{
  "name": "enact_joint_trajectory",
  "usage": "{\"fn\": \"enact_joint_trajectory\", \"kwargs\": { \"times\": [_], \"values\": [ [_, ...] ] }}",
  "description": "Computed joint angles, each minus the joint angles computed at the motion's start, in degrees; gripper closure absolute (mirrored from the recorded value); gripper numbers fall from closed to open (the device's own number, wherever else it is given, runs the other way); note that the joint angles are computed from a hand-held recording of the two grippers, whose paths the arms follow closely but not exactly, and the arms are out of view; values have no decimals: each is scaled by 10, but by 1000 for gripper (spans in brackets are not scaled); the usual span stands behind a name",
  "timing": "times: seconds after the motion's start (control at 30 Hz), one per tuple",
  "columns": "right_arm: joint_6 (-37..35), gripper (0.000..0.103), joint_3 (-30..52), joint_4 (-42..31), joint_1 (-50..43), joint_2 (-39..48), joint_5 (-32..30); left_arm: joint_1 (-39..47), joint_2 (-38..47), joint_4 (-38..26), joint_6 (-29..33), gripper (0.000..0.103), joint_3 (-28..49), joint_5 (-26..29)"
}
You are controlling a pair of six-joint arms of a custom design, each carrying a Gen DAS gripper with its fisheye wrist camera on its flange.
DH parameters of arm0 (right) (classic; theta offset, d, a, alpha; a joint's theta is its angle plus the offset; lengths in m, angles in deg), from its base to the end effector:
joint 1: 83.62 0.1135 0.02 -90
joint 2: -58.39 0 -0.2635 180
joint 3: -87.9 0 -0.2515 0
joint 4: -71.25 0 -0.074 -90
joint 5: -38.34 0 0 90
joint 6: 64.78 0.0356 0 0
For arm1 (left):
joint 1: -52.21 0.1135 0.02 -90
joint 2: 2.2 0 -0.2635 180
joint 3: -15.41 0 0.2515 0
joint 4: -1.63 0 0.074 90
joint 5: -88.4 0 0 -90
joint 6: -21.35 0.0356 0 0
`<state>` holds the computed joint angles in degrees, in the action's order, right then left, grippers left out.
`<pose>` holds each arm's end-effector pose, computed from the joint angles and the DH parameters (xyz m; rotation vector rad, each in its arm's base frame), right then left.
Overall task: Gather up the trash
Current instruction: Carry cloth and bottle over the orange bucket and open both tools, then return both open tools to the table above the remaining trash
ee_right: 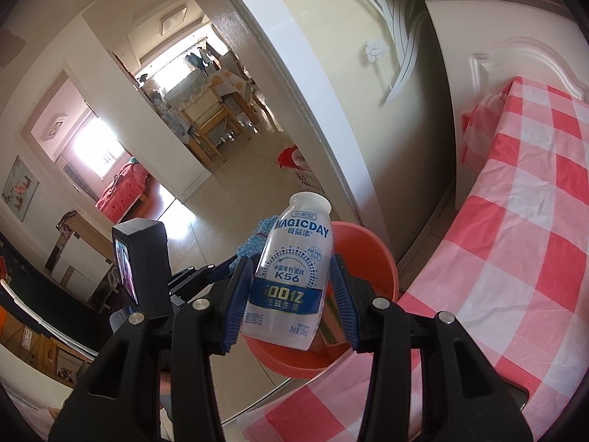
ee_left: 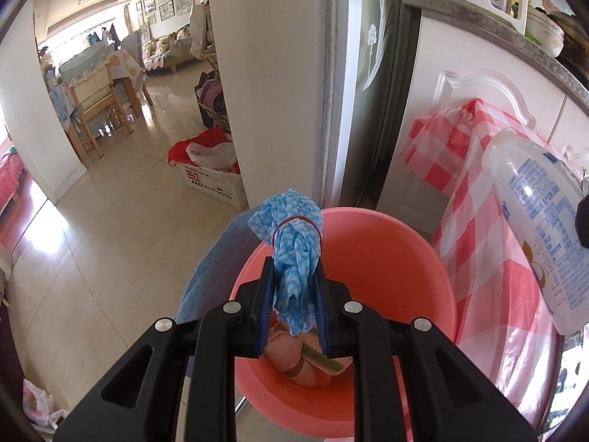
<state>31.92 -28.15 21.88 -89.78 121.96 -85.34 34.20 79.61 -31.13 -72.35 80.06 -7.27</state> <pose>0.2230 -0.0042 0.2729 -0.0012 2.3551 0.7124 0.2799 -0.0873 0.2164 0.2598 2.4230 -0.0489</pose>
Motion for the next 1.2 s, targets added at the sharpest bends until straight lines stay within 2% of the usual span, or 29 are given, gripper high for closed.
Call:
{"fn": "enact_joint_trajectory", "kwargs": {
  "times": [0.87,0.9,0.93,0.97,1.0,1.03,1.1,1.13,1.2],
  "values": [
    [29,57,-8,34,87,29,74,6,25,21,7,79,-10,-19],
    [30,57,-8,35,92,30,83,5,27,22,6,74,-10,-21],
    [33,56,-9,36,96,30,94,4,28,23,4,56,-10,-24],
    [36,55,-10,36,99,29,104,3,28,26,3,45,-11,-27],
    [37,51,-10,35,100,29,106,-4,26,30,1,25,-13,-42],
    [39,42,-11,33,102,27,109,-9,22,37,3,21,-18,-55],
    [41,34,-15,33,97,20,118,-20,15,47,13,19,-24,-70],
    [40,34,-17,33,92,18,113,-25,15,43,15,14,-21,-75],
    [42,33,-17,28,80,10,107,-35,11,44,14,12,-20,-88]
  ]
}}
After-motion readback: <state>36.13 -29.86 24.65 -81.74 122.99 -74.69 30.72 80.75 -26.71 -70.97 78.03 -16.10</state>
